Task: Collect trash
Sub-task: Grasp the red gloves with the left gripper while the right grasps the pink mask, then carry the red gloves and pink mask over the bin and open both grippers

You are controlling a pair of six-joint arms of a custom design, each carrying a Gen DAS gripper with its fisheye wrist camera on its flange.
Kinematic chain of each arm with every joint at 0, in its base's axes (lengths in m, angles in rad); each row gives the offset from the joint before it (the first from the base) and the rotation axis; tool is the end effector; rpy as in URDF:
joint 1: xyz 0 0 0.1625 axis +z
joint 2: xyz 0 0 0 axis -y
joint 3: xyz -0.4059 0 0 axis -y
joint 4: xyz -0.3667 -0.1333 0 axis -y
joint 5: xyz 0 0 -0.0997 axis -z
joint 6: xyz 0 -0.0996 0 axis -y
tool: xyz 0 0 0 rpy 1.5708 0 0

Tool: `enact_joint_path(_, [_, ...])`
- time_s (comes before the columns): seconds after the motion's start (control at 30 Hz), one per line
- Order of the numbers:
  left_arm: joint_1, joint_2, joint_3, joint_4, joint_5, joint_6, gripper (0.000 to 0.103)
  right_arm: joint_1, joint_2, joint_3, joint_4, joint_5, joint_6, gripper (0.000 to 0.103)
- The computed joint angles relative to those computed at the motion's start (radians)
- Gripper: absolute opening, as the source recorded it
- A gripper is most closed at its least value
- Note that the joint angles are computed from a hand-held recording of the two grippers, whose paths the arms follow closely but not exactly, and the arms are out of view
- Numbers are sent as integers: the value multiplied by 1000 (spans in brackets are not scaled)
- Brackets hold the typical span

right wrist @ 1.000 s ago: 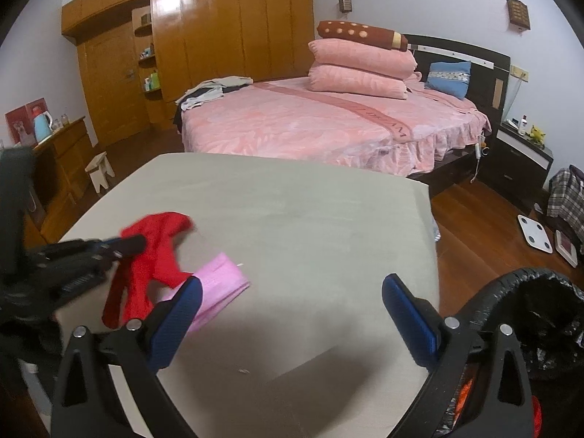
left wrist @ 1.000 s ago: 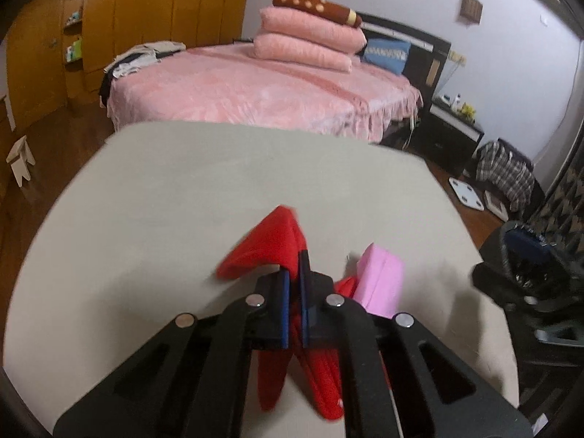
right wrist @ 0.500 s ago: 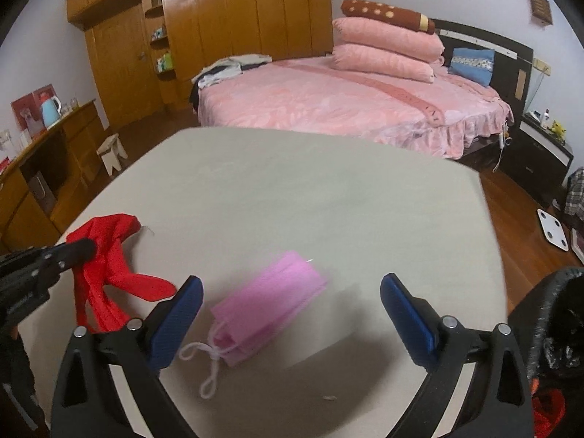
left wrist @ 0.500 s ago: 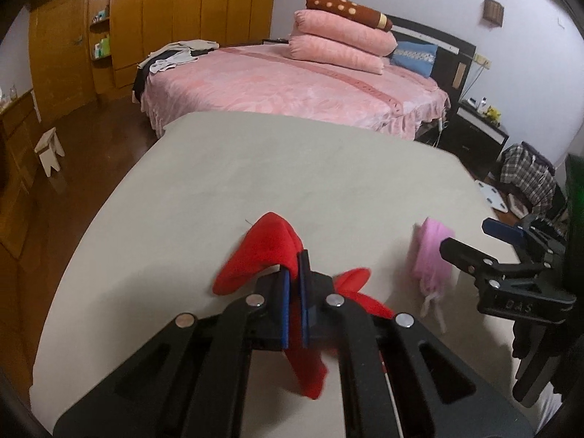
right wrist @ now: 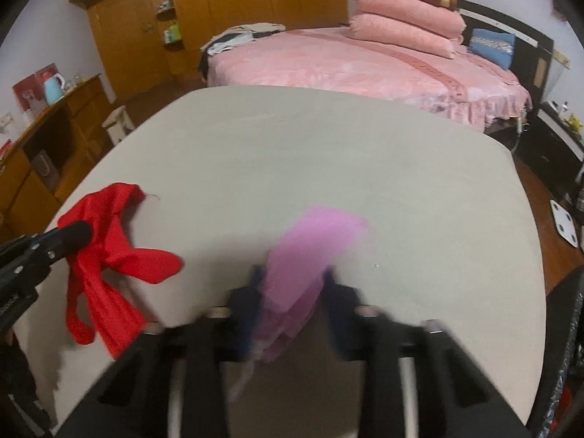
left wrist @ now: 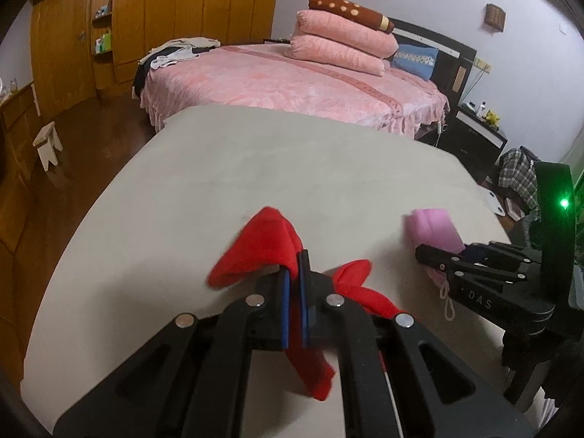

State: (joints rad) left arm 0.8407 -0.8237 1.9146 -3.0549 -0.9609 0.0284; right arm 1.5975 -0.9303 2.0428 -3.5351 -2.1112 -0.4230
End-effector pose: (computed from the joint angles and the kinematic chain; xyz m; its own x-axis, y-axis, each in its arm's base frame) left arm -0.2373 -0.5505 0.0978 -0.7393 0.4026 -0.5397 0.6373 0.6771 -0.3680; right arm 0.0963 -0.5323 0.1779 -0.7839 0.0617 0.6179 -0.3722 0.7498 -0.5471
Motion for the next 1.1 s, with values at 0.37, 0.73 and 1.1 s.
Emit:
enact_joint_path(0.37, [-83,-13,20,-53,-48,6,4,44,-131,106,-83,46,-22,17])
enact_joint_path(0.73, [-187,-7,36,-65,-78,-29,4,71,-286,201,-106,59,-48,17])
enact_joint_path(1.1, [-296,10,41,-74,-108,-67,4,83,-472,325,-141,44,-56,17])
